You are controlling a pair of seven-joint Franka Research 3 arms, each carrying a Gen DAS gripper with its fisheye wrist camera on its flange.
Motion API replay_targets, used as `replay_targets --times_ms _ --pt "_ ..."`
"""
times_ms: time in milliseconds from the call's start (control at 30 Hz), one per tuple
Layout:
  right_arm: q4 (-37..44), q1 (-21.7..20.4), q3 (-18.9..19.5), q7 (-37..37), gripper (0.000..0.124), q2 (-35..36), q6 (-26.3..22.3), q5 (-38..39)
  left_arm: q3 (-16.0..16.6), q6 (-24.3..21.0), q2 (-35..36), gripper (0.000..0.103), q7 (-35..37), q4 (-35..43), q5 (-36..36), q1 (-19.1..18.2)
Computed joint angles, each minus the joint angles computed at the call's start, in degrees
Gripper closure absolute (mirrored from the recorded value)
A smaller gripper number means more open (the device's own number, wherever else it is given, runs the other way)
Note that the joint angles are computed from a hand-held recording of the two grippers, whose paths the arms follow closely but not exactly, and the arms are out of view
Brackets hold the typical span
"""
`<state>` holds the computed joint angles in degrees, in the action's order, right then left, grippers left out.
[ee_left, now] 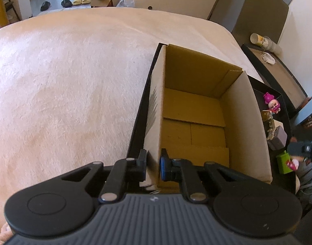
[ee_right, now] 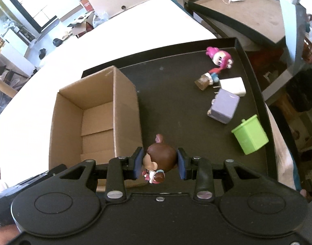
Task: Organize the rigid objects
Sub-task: 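Carry the doll with the right gripper over the cardboard box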
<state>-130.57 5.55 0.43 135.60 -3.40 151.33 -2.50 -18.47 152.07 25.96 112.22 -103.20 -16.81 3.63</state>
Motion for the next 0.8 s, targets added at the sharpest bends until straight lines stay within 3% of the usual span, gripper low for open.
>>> replay_targets --times_ms 500,800 --pt "9.2 2.6 -0.1 0.9 0.089 5.0 -1.3 -4.1 -0.7 0.1 -0.4 0.091 1.7 -0.7 -2.3 1.0" --pt "13.2 4.2 -1.2 0.6 0.089 8.5 -0.3 -4.6 -1.4 2.5 -1.1 0.091 3.8 -2.7 -3.5 1.5"
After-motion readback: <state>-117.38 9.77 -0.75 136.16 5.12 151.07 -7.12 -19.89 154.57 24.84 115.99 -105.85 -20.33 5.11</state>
